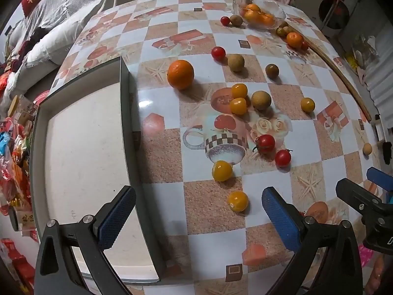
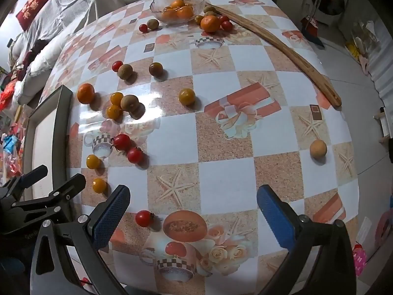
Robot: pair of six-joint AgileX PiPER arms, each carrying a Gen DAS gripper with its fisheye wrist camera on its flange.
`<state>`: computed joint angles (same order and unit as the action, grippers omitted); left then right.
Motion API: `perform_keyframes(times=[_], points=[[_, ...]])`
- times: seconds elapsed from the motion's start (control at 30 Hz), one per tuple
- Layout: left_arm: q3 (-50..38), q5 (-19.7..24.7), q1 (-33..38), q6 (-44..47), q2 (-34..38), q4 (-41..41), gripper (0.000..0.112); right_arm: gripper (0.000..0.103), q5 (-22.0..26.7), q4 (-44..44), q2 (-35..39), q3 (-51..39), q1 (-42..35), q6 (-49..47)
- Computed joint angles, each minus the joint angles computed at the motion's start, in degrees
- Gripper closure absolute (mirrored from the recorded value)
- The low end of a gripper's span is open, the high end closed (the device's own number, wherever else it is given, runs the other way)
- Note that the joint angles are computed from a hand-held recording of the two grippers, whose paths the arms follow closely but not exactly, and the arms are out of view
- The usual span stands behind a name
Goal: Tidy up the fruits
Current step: 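Grasp a yellow cherry tomato with the left tool while the right tool grasps another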
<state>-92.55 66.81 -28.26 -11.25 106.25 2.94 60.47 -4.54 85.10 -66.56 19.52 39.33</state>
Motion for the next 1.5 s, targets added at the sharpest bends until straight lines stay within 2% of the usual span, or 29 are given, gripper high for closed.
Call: perform_keyframes(times=[0.7, 1.1, 1.2, 1.37, 1.43, 1.47, 1.5], points=[[-2.6, 0.4, -0.2, -1.1, 3.0, 0.9, 0.009, 0.0, 0.0, 0.4, 2.2, -1.9, -1.9, -1.4], [-2.5, -1.9, -0.8, -0.4, 5.3, 1.9, 0.009, 0.0, -3.0, 0.3, 6.2, -3.5, -4.5, -4.6], [-3.2, -1.5, -0.4, 0.1, 6.5, 1.1, 0.02, 0.0, -3.1, -1.2, 8.4, -5.4, -5.3, -5.0], [-3.1, -1.8, -0.2, 0.2, 7.3, 0.8, 0.021, 0.003, -2.6, -2.2, 13.0, -9.3, -6.2, -7.7], [-3.5, -1.8, -0.3, 0.4, 7.8, 0.5, 0.028, 0.007, -2.9, -1.8, 15.0, -11.0, -6.6, -9.4], [-3.0, -1.9, -0.3, 0.7, 7.7, 0.0, 0.036, 0.012, -1.4, -1.7, 16.3, -12.3, -6.9, -10.1], [-3.3, -1.5, -0.2, 1.2, 8.3, -0.5, 0.039, 0.02, -0.8, -1.4, 17.3, -13.3, -7.2, -10.9]])
